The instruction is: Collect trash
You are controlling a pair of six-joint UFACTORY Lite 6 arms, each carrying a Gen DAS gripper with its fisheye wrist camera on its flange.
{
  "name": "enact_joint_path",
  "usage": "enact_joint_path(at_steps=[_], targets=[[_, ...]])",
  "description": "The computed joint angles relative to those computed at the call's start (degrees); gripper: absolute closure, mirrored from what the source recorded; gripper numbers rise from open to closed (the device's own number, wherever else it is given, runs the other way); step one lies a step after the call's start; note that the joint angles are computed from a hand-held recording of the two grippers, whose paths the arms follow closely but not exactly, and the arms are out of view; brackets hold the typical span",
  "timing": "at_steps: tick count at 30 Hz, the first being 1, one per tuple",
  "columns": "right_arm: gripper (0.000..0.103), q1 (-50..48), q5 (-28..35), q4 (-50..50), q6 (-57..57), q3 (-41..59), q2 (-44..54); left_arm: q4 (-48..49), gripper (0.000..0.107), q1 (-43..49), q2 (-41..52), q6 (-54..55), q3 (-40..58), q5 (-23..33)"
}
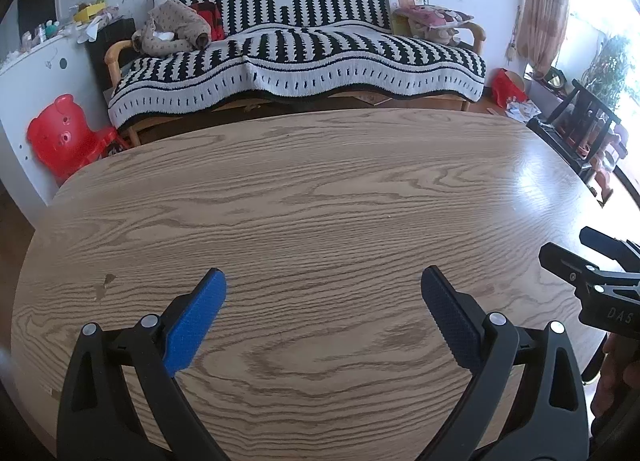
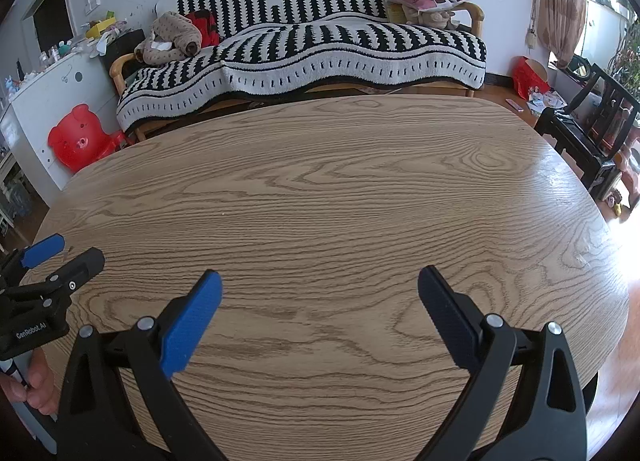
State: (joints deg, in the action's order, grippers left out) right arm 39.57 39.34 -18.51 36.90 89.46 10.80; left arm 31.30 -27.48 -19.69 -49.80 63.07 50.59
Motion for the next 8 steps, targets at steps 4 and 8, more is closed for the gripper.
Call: enact_joint_path(at_steps=[4,8], targets=[[0.008,0.0,0.0,-0.1,0.1,-0.1,-0.1,-0.7,0.012,0.0,0.1,0.2,0.3,0.3],[0.008,-0.1,-0.1,0.1,-0.2,-0.2,-0.2,-1.6,0.012,0.7,0.1,0.8,0.5,0.4]])
